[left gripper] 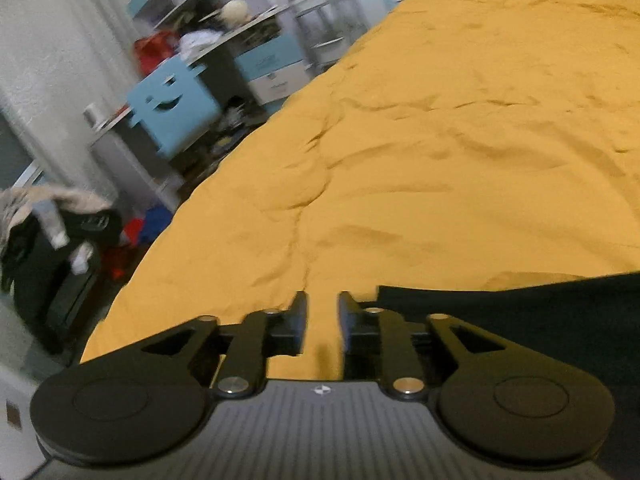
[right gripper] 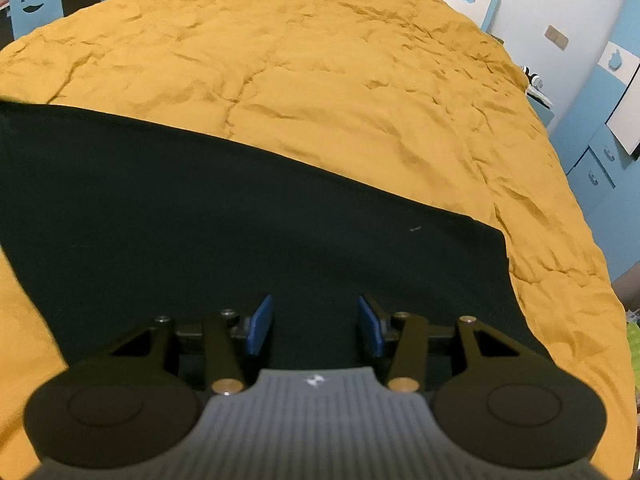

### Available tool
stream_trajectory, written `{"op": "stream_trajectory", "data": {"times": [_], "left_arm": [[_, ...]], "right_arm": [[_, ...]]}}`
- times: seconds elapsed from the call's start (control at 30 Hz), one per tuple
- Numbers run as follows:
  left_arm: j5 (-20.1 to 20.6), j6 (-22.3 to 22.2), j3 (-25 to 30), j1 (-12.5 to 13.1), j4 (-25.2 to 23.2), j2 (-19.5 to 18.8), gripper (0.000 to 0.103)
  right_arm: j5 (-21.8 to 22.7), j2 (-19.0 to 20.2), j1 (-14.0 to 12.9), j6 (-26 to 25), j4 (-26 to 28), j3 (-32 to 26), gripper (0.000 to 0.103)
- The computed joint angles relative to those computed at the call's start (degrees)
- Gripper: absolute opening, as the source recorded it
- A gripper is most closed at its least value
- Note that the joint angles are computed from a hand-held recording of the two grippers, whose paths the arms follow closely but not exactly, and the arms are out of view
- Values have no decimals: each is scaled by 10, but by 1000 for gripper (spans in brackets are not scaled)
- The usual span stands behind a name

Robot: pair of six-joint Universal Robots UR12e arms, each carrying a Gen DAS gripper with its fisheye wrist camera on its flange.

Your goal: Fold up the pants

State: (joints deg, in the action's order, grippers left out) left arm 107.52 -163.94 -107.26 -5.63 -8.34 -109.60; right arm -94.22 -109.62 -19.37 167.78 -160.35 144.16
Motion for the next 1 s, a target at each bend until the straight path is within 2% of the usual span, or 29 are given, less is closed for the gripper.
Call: {"op": "stream_trajectory", "data": {"times": [0.1,0.17,0.23,0.43,0.57,0.67,0.73,0.77,0.83,0.9,0.97,1.0], "left_arm": [[-34,-54,-17,15,0,19,33],[-87,-114,-34,33,-31,45,38],[-139,-154,-50,49,-55,66,39],[-230,-238,-90,85,-84,102,39],[-281,-293,-106,105,-81,109,39],[-327,-343,-118,119,-65,107,39],[-351,-378,-125,128,-47,103,39],[-360,-398,-127,131,-35,99,39],[-376,-437,-131,138,-11,90,39],[-396,-479,-137,146,16,82,39],[-406,-503,-139,147,42,72,27],[-396,-507,-138,144,49,70,13]], "right_arm": [[5,-7,13,-3,4,-1,44],[14,-12,22,4,7,-2,44],[23,-18,32,15,13,-3,44],[51,-40,78,23,29,-2,44],[29,-26,122,-2,26,-6,44],[6,-8,145,-18,16,-7,42],[-2,1,150,-28,15,-7,35],[-4,4,151,-32,21,-8,28],[-1,5,148,-34,29,-9,24],[8,2,140,-33,36,-9,15],[24,-2,130,-28,45,-10,6],[28,-4,126,-28,48,-11,3]]}}
